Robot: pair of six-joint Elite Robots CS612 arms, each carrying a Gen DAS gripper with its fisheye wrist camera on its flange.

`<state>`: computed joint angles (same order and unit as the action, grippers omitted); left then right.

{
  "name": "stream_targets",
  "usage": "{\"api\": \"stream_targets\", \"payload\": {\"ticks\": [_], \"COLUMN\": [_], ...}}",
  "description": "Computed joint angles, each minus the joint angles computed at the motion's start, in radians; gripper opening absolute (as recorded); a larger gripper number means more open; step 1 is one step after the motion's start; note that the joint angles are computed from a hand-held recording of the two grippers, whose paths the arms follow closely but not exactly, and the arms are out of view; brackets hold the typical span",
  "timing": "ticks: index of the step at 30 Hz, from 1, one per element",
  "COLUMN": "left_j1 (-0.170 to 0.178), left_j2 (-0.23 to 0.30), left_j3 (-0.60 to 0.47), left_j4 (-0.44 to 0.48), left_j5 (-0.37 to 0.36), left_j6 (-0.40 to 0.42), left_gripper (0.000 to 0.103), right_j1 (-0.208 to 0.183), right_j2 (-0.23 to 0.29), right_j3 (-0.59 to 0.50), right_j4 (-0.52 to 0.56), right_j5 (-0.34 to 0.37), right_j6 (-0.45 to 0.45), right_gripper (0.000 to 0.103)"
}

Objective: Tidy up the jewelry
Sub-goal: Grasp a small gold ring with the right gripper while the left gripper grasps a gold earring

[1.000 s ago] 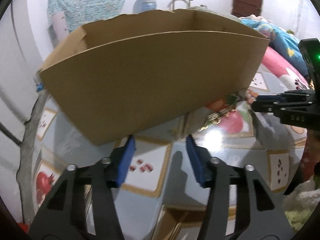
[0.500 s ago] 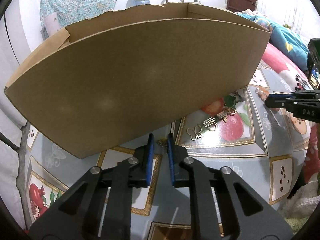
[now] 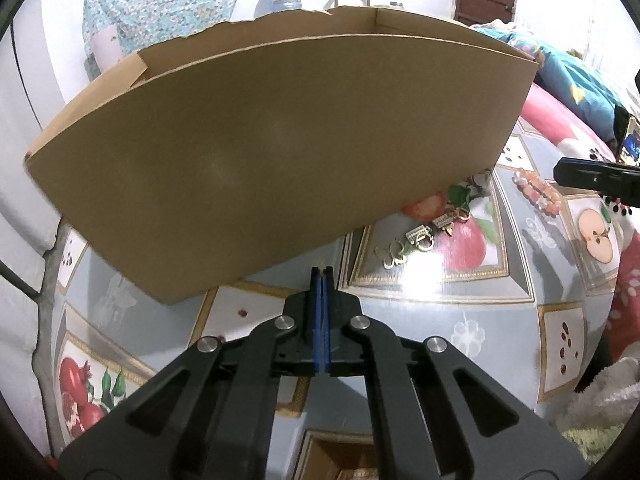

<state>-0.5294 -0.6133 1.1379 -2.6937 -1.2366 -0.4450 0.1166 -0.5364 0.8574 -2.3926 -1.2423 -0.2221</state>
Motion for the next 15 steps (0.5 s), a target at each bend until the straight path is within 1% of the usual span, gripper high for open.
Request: {"api": "stream_targets", "payload": {"ticks": [6, 10, 15], "left_j1": [-0.002, -0.004, -0.003], "left_j2": [-0.02, -0.024, -0.023], "left_j3": [0.032, 0.046, 0.048], "left_j4": [0.001, -0.012, -0.023], "left_j5": [0.004, 0.008, 0.003], "left_j6": [-0.032, -0.043, -0.047], "left_gripper": [0.0, 0.0, 0.0], "right_j1": [0.019, 0.034, 0.045], "right_j2": [0.028, 0.06, 0.089], "right_j3": [-0.047, -0.096, -0.143], "right_j4": [0.074, 0.114, 0.131], "right_j5": [0.056, 0.057, 0.048], "right_j6": [-0.078, -0.127, -0.153], "right_gripper": [0.028, 0.028, 0.027]}}
